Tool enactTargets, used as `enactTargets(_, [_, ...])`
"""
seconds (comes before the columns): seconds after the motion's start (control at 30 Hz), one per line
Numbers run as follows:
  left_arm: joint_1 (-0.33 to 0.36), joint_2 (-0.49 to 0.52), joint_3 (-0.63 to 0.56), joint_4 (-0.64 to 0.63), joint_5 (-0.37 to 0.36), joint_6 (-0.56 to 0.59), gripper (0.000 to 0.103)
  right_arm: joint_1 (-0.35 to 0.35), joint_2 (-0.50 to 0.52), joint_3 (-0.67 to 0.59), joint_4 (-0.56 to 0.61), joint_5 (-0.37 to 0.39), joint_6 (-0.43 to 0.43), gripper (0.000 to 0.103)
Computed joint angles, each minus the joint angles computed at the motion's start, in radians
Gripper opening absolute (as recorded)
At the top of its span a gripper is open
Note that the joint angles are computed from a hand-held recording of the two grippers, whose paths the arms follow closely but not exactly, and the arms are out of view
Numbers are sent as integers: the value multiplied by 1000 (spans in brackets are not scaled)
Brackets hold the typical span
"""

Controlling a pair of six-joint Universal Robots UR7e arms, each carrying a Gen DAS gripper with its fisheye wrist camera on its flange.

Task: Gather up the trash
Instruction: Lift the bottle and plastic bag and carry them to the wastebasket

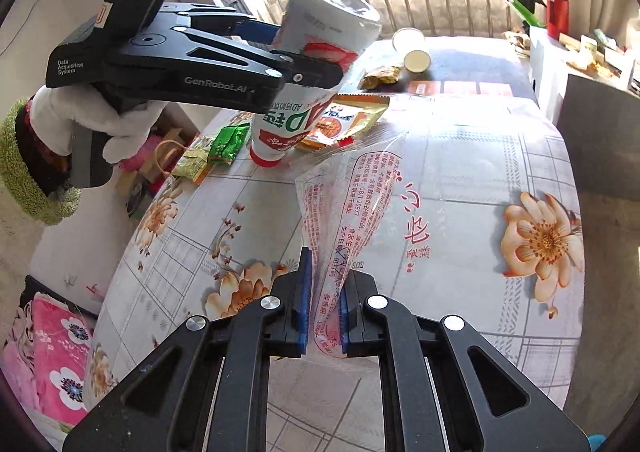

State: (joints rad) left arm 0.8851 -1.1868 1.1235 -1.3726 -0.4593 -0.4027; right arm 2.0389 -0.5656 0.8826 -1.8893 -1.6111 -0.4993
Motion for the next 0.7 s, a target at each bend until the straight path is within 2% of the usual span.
enactTargets(0.13, [-75, -97, 78, -3, 19, -106, 64, -7, -68, 70, -34, 36, 49, 8])
enactTargets(0.27, [-172, -161, 97, 87, 24, -262, 64, -13, -161, 166, -81, 61, 96, 7])
enactTargets(0.4, [-288, -201, 138, 109, 38, -328, 64, -25, -293, 307, -159, 95, 185, 7])
enactTargets(0.53, [-390, -212, 227, -65, -5, -242, 64, -46, -465, 493, -252, 122, 274, 7])
enactTargets(0.7, [-436, -143, 298, -339, -164, -114, 64, -79, -679, 697, -371, 72, 368, 7])
